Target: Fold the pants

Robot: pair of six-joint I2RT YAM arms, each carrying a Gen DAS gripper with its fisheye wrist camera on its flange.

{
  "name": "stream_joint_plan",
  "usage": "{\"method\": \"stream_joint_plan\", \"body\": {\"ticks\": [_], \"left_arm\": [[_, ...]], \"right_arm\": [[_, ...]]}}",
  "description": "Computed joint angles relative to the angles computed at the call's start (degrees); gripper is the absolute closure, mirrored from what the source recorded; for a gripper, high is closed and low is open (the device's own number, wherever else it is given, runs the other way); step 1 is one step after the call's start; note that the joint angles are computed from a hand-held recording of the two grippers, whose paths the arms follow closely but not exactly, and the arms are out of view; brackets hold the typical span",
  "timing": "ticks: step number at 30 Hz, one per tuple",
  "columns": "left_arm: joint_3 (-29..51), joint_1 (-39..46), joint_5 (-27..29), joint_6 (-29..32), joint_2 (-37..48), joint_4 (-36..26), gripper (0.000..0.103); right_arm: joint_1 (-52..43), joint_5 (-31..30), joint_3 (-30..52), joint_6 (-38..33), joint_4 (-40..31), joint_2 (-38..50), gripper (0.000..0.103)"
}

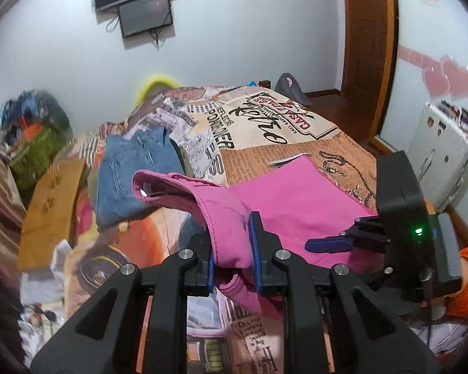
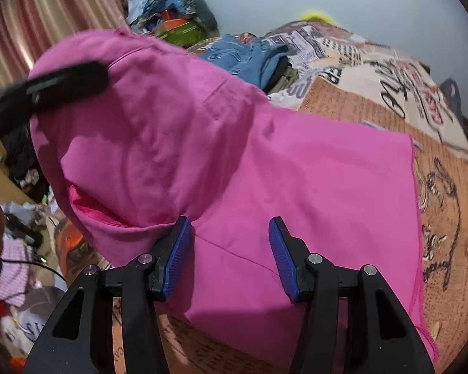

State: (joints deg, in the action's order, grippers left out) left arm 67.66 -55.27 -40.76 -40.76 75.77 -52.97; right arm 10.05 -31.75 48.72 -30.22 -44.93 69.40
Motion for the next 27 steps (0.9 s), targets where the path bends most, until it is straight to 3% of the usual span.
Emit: {"method": "stream_joint_plan", "body": {"ticks": [4,7,13,17,27], "left_arm": [[3.05,-0.87,-0.56,2.33,2.67,-0.28,0.085],[6.11,-1.14,-0.71,4.72,5.41,-0.42,0.085],[12.15,-1.22,0.72,9.19,10.71,1.96,0.085],[16.95,-1.51,1.52,11.85,15.71,3.53,0.087],[25.85,-0.81,10.18,14.24,26.57,6.60,0.089]], "right_arm": [[-4.81,-3.35,2.05,-3.79,-4.53,0.86,0.055],[-13.51,-6.12,3.76,-9.36,-8.78,0.87,0.055],[-29.86,-5.68,7.05,-17.65,-11.19,5.26,0.055],[-33.22,-3.60,6.86,-19.46,-10.40,9.01,0.055],[-35.78,-6.22,6.57,-22.19,-12.56,10.18,0.055]]}}
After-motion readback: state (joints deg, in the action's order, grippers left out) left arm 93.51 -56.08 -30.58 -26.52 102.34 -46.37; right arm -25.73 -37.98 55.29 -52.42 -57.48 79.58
